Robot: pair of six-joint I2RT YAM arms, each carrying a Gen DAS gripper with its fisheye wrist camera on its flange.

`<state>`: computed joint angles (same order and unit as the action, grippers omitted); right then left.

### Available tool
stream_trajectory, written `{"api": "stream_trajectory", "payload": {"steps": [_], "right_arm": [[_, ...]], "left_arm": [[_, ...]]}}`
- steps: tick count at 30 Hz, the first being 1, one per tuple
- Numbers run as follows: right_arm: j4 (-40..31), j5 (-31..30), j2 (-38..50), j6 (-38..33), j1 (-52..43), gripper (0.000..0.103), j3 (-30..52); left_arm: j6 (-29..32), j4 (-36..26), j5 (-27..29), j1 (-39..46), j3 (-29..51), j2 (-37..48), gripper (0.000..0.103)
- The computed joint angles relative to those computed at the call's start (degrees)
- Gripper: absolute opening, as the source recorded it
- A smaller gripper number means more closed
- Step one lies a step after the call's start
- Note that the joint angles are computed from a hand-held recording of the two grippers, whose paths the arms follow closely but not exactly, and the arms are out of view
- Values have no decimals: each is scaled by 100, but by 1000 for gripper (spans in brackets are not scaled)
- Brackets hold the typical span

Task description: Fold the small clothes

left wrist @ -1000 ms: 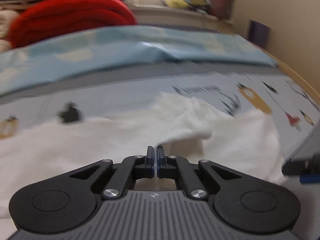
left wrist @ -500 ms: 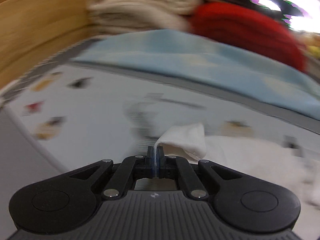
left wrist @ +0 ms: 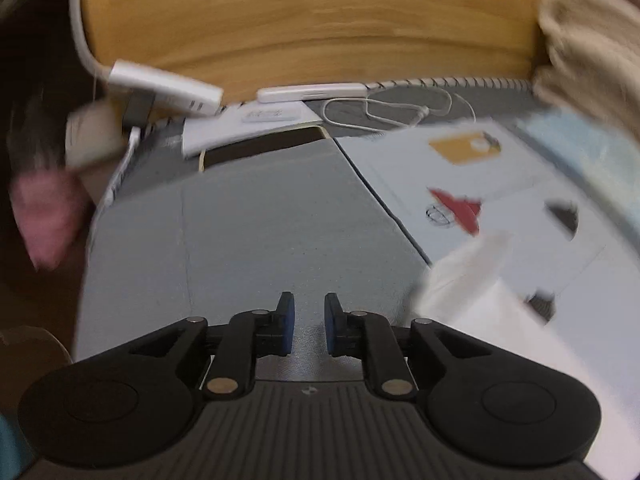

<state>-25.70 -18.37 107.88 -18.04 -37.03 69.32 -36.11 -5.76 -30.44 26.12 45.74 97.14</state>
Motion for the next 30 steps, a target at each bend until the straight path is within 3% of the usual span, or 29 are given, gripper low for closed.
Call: {"api": "stream_trajectory", "payload": {"steps": [5,8,9,10,12,13,16,18,19,21,23,24,26,28,30], "right_arm": [[-19,-2,-45,-21,109,65,-65],[-17,-90,-109,-43,164,65,-114],[-2,-128,-142,-66,184,65,-142],[23,-158,-179,-95,202,65,-173],[96,-185,-262,-150,249,65,-244],[106,-189,-290,-159,280,65,-261],[105,-329,-357,-137,404,58,-288],[188,-514,-402,-80,482,26,-338],[210,-593,-411,-74,528,22,-359],[320,-652,-485,20,651,21,-469],[440,-728,-553,71,765,21,-590],[502,-733,-582,90,823,21,-658],[659,-745,-618,100,924,21,-804],[806,-688,-604,31,1044,24,-936],[1024,-636,-568,-67,1166,28,-1070]], "left_arm": [[839,959,1610,1,-430,-330,19],[837,750,2379,129,-248,172,21],[737,254,2213,98,-8,410,21],[679,151,1860,-61,22,449,22],[687,-519,932,-747,236,160,21],[695,-676,735,-1119,263,-67,21],[252,-1013,800,-2244,348,-913,22],[-141,-1382,756,-3085,675,-1142,26],[-332,-1477,779,-3524,812,-1219,26],[-602,-1421,845,-4220,836,-1399,29],[-841,-1177,548,-4881,693,-1365,33],[-948,-1352,480,-5104,855,-1099,33],[-1332,-2007,776,-5303,1525,-395,31],[-1442,-1646,939,-5428,1565,-162,31],[-1388,-1900,796,-5566,1877,99,31]]}}
